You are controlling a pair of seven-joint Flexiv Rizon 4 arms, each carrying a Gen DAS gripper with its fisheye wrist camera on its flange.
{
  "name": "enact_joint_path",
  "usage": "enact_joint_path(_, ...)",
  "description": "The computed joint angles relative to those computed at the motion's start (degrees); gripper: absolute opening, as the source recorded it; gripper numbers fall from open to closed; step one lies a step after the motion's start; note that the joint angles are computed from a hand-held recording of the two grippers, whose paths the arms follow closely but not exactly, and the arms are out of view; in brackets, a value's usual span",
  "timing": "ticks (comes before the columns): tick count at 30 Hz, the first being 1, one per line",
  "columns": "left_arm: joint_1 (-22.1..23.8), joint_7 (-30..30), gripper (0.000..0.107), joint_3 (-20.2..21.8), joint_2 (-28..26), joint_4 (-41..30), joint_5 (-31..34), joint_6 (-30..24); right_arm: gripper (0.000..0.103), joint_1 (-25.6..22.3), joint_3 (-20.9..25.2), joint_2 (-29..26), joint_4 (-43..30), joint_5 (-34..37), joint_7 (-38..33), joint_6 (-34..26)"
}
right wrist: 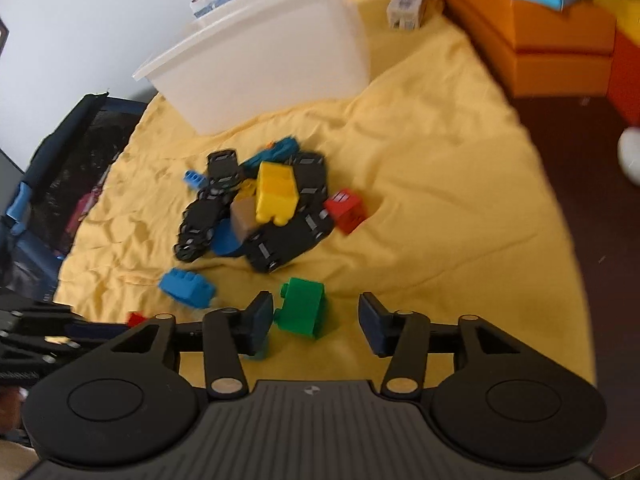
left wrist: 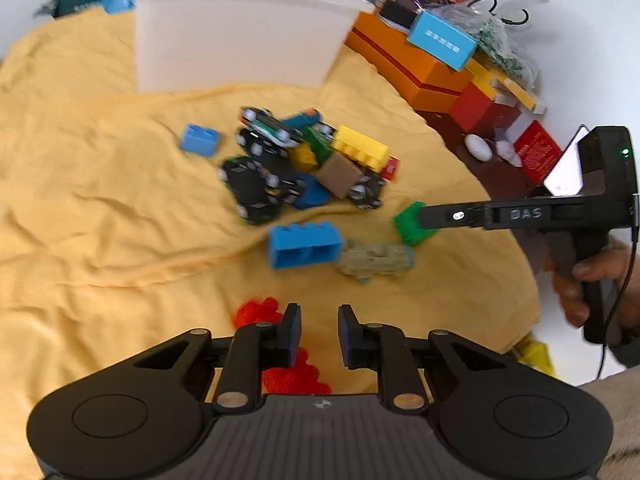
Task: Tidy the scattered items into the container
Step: 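Grasp the red brick with the left tool while the right tool grasps the green duplo brick, then lift both held bricks off the blanket toward the white bin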
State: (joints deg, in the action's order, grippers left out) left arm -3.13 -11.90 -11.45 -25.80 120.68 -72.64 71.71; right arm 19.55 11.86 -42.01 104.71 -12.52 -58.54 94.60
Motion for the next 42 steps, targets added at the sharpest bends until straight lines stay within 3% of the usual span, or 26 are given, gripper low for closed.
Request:
enact_joint_path(7, 0.9, -0.86, 0.024, 0.75, -0.42, 1.14, 5.05, 5.15, 0.052, 15.17, -18.88, 2.87, 4.31, -1.68, 1.42, 1.08)
enact_joint_path(14, 1.94, -1.51, 0.027, -1.4, 0.36, 2.21, 4.14, 5.57, 0.052, 15.88, -19.63, 3.01, 4.9, -1.78, 1.58, 1.34)
enact_joint_path(19, 0.81, -0.79, 0.034, -3.11, -0.21, 2.22, 0.23, 8.93, 0.052, 20.62, -25.4, 3.52, 6.52, -1.25, 2.81, 2.02)
enact_joint_path(23, -0.22, -1.88, 0.034, -3.09, 0.58, 2.85, -1.23, 11.31, 0.052, 17.25, -21.23, 4.7, 6.47, -1.18, 2.01, 2.75)
enact_joint_path(26, -1.93, -1.52, 0.036, -2.65, 1.67, 3.55, -3.74, 13.68, 0.052, 20.88, -24.1, 4.4, 5.81, -2.78, 1.45, 0.07)
enact_joint_path(28, -2.55, -5.08, 0.036, -1.22, 1.77, 3.89, -0.97, 13.07, 0.052, 23.31, -26.4, 3.21, 5.04, -4.5, 1.75, -1.96)
enact_joint_path(35, -2.68, -21.98, 0.032, 3.61, -1.58, 2.47, 16.92, 7.8, 0.054, 21.33, -24.19, 1.39, 2.83, -7.94, 2.52, -3.93)
enact_joint_path(39, 2.12, -19.37, 0.028, -2.03, -0.77, 3.39, 16.13, 8.76, 0.049, 20.55, -24.03, 2.22, 3.51, -8.64, 3.02, -3.08)
enact_joint_path(42, 4.15, -20.54, 0.028, -4.07, -0.96, 2.53, 17.75, 10.5, 0.043, 16.2, -19.37, 1.83, 1.89, -9.58, 0.93, -5.86)
